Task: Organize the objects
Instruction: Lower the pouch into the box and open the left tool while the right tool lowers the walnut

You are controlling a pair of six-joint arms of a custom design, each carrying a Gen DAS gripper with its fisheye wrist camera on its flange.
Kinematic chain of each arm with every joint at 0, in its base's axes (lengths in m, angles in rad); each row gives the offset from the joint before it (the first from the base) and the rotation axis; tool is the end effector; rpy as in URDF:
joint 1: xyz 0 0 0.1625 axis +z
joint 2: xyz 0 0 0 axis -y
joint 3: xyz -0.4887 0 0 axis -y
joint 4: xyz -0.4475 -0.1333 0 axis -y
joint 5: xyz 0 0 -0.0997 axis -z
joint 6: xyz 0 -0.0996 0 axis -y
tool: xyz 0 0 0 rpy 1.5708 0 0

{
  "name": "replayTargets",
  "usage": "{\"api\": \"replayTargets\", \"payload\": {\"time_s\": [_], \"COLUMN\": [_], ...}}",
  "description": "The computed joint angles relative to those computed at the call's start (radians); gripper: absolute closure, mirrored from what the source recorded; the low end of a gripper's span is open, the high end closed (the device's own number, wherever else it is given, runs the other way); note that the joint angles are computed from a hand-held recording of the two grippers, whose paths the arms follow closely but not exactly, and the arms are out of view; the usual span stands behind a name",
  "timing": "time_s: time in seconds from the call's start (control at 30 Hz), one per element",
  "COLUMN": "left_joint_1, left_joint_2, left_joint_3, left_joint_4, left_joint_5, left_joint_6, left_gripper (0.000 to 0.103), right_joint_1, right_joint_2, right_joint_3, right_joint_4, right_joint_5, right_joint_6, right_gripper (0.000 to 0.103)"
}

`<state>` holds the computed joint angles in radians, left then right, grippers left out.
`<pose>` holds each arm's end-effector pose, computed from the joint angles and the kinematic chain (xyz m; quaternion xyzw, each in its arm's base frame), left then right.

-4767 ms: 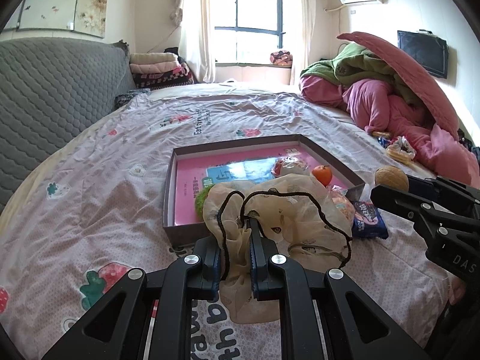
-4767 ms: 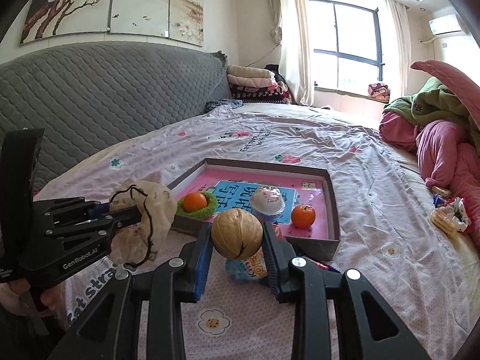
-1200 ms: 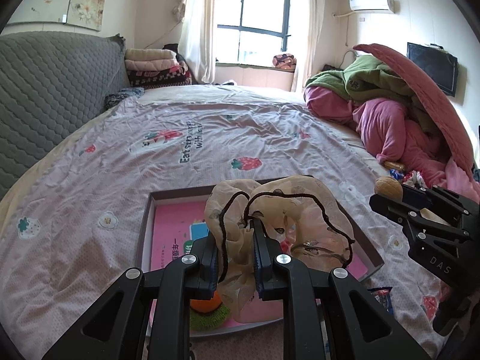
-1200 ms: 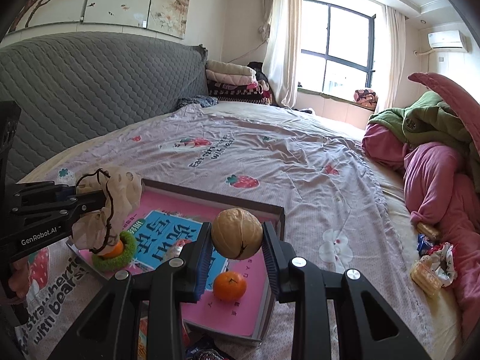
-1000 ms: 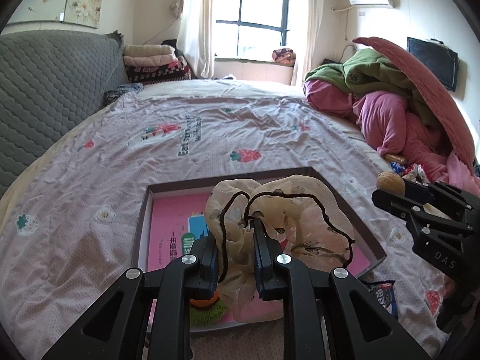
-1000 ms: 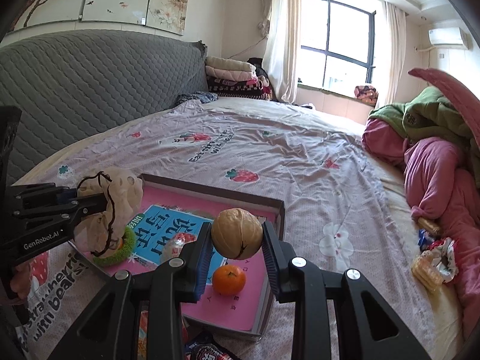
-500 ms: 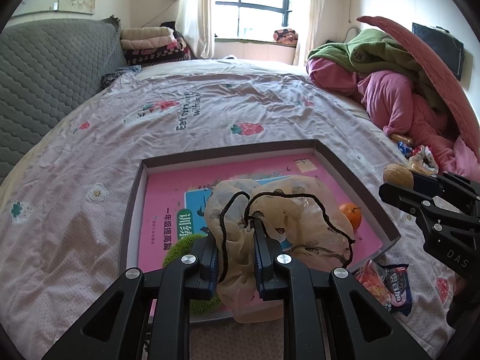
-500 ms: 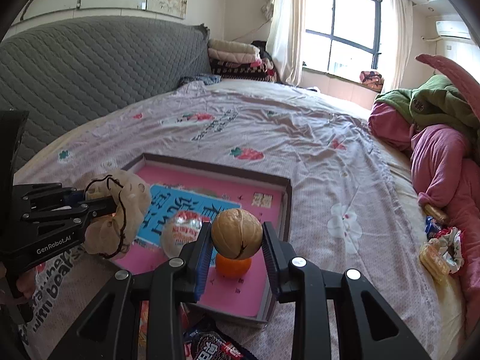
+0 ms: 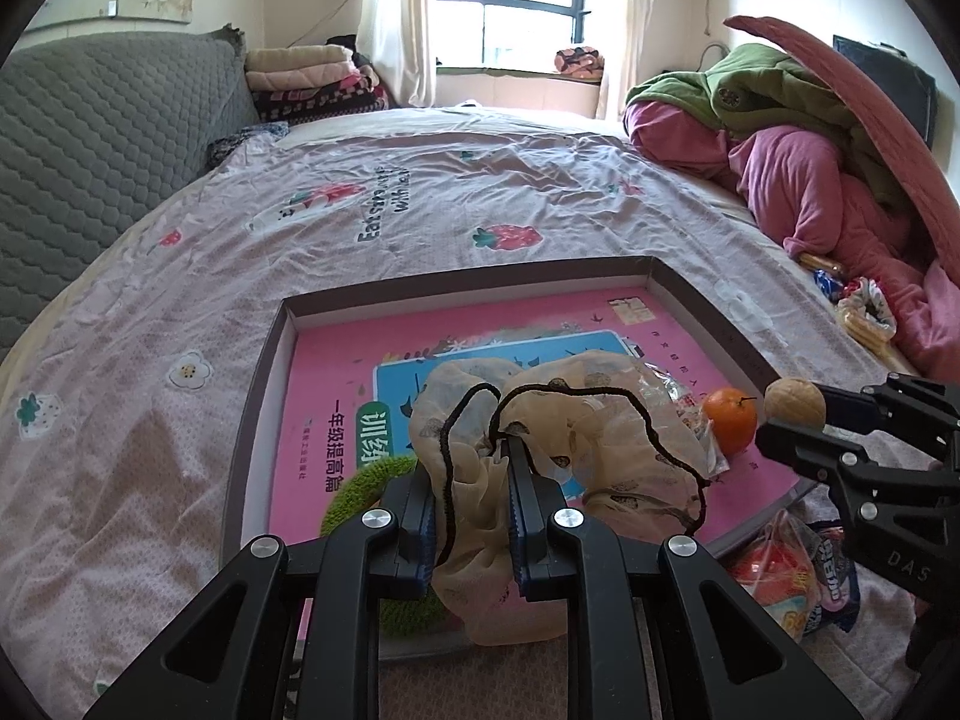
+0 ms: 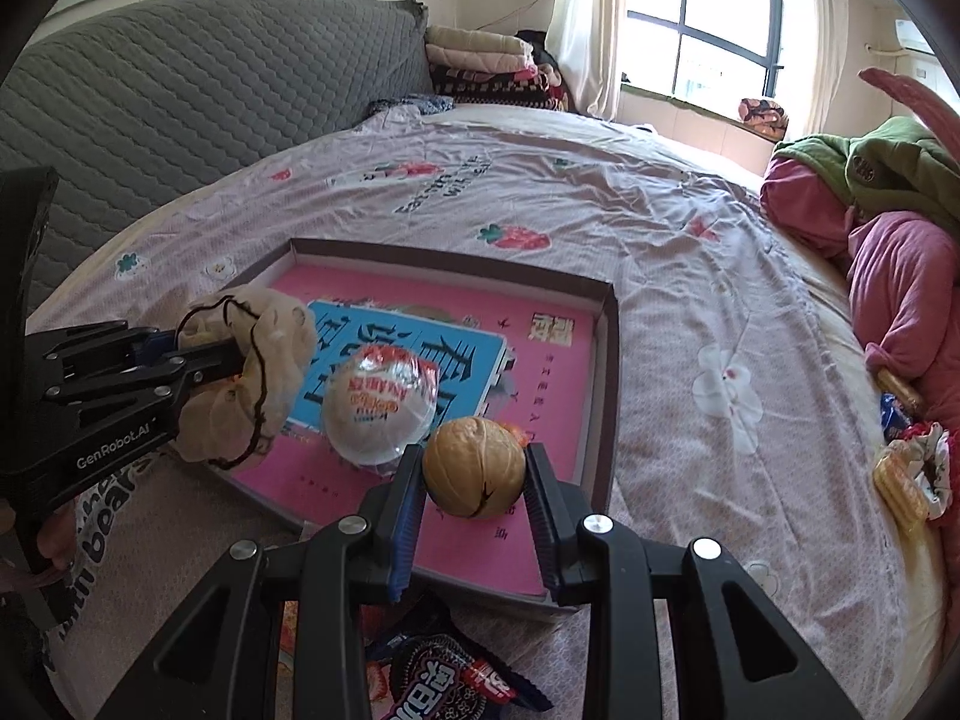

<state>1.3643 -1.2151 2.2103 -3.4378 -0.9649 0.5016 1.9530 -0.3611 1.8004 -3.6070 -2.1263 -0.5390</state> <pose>0.0751 -0.5681 0.2689 0.1818 0.8552 -0.3589 0.3267 0.3158 -0.5692 -0.1224 0.3363 -0.8592 0.2614 0.2834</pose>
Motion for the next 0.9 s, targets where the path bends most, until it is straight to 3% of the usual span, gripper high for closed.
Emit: {"api": "replayTargets", "payload": {"time_s": [0.37, 0.9], "left_joint_1": [0.006, 0.003], "left_joint_2": [0.066, 0.09], "left_joint_3": [-0.002, -0.001], "left_joint_4": [-0.128, -0.123], "left_joint_5": [0.003, 0.036], "left_joint_6": [0.1, 0.129], "left_gripper": [0.082, 0.078], "right_joint_1": [-0.01, -0.013], "right_joint_2": [0.009, 0.008], "right_joint_3": [-0.007, -0.025], "right_joint_4": [0.033, 0.106], "right_joint_5": [-0.014, -0.022], "right_joint_6": [0.025, 0.049], "right_gripper": [0.07, 0.07]}}
